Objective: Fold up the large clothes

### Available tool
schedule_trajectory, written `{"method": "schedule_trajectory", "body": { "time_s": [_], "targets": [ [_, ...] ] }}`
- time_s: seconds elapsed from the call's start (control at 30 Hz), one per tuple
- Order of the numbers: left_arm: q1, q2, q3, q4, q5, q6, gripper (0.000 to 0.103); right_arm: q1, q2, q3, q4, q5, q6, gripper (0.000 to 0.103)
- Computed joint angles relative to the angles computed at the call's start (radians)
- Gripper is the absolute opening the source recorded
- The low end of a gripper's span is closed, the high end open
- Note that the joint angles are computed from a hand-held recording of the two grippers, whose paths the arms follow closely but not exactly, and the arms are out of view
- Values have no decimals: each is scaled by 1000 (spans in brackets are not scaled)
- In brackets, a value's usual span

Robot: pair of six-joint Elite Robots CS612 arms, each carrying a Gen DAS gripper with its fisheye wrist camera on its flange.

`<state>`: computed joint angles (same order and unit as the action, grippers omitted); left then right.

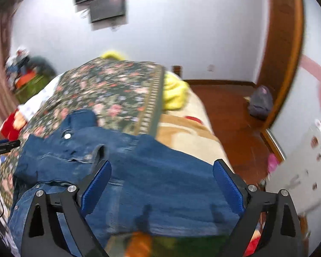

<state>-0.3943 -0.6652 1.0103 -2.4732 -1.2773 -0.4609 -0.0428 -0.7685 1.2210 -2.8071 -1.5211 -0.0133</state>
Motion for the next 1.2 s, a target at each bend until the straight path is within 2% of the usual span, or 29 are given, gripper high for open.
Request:
{"method": "schedule_trajectory", "body": {
  "time_s": [0.2, 0.3, 0.43, 0.57, 0.7, 0.8, 0.93, 1.0, 1.07, 1.13, 1.2],
  "targets": [
    [-26, 59, -111, 16, -71, 69, 89, -55, -34, 87, 29, -32, 157, 95],
    [-40, 100, -183, 62, -97, 118, 89, -87, -45, 119, 82, -8, 244, 95],
    [-54, 161, -285, 133, -135, 177, 89, -132, -51, 156, 140, 97, 353, 95],
    [-66, 224, -392, 230, -151, 209, 89, -178, -35, 171, 173, 283, 463, 95],
    [-75, 265, -458, 301, -164, 223, 89, -188, -11, 162, 152, 324, 508, 95],
    [-82, 288, -492, 341, -145, 232, 89, -192, 21, 136, 133, 346, 548, 96],
    [-76, 288, -486, 336, -174, 213, 89, -184, 73, 60, 159, 335, 577, 95],
    [-69, 285, -478, 329, -207, 188, 89, -182, 91, 27, 173, 324, 595, 85],
    [-62, 281, -465, 315, -239, 164, 89, -182, 106, -7, 188, 310, 616, 57],
    [-61, 278, -462, 318, -244, 156, 89, -183, 116, -32, 187, 311, 633, 40],
    [-63, 255, -424, 280, -216, 153, 89, -181, 119, -46, 147, 318, 625, 32]
  ]
}}
